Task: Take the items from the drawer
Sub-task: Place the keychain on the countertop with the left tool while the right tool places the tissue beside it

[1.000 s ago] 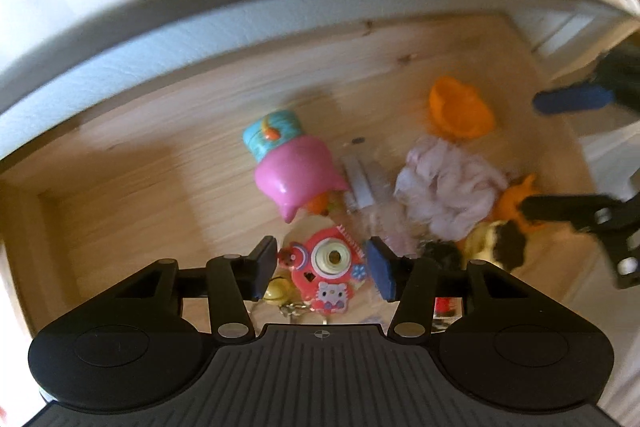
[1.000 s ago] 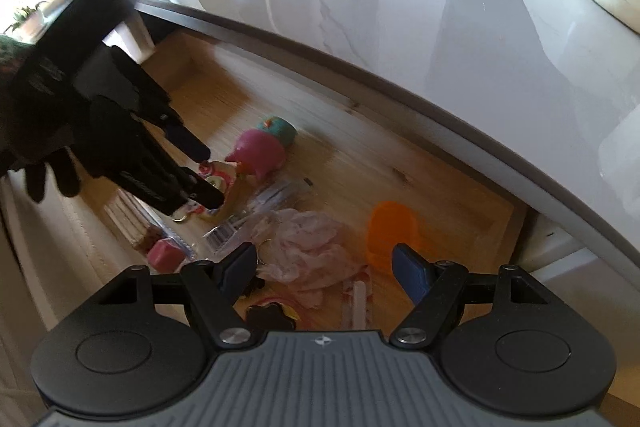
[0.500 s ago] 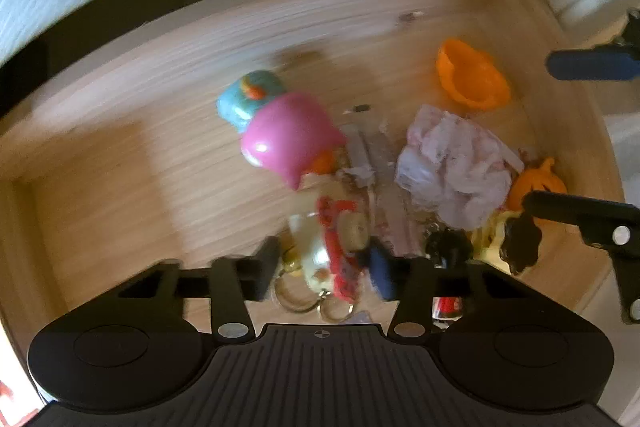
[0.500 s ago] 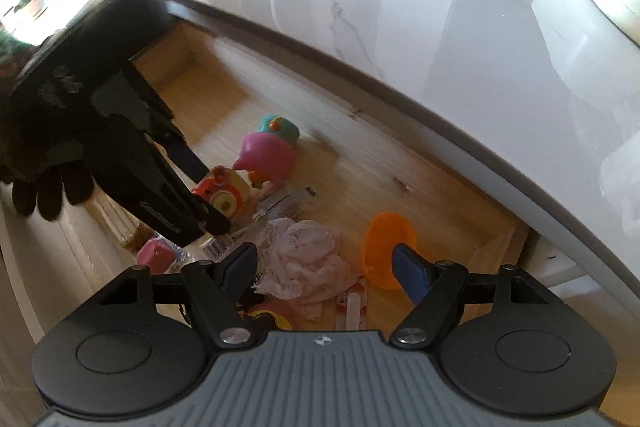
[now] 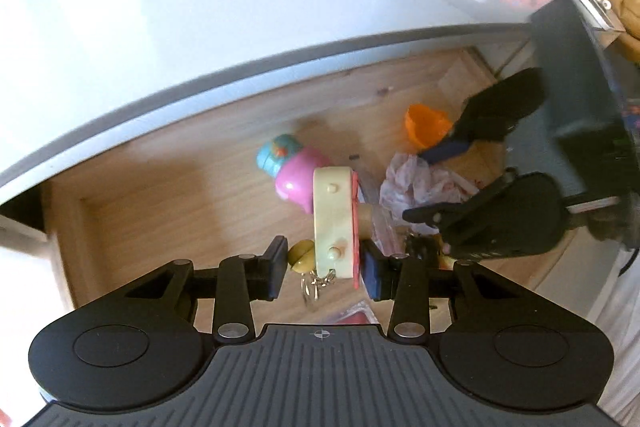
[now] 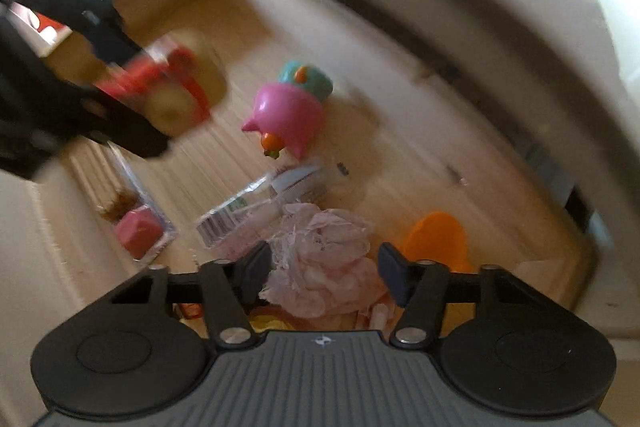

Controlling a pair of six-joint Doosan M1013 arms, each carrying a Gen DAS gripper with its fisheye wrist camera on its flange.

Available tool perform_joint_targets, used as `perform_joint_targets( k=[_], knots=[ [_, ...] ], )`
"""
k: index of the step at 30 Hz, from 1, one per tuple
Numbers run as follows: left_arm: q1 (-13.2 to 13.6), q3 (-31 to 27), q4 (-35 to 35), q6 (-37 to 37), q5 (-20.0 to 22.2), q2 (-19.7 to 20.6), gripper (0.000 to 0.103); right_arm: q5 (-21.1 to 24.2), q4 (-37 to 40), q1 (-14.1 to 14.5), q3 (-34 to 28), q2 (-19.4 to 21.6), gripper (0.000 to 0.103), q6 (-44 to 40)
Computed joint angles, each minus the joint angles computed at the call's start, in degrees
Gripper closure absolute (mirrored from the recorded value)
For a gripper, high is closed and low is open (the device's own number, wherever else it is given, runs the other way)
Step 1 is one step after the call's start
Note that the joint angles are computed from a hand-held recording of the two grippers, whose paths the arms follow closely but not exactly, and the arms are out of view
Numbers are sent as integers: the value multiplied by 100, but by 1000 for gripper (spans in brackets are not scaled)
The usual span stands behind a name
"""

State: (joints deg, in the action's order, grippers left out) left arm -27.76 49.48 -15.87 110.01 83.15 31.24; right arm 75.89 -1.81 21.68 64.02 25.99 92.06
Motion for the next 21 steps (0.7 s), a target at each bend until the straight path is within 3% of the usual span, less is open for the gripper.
perform_joint_targets(
  k=[1, 3, 4, 10, 14, 18, 21],
  knots=[
    [-5, 15, 29, 19, -11, -36, 61, 101, 14, 1, -48, 56, 70, -19],
    [-23, -155, 62, 67, 45, 28, 61, 238, 84, -13, -115, 89, 86, 22],
    [-17, -123, 23, 137, 26, -4, 61, 178, 108, -14, -99, 32, 88, 65],
    [63, -202, -544, 647, 43, -256, 61, -583, 56, 23, 73, -624, 91, 327],
    [55, -801, -653, 803, -529, -248, 60, -1366, -333, 56, -34, -993, 91, 542],
    [-63, -1810, -199, 382, -1257, 208, 60, -1886, -1281, 73, -430, -960, 91, 980],
    [-117, -2734, -110, -99, -1347, 824, 60, -1878, -1732, -6, -808, -695, 91, 1302]
  ],
)
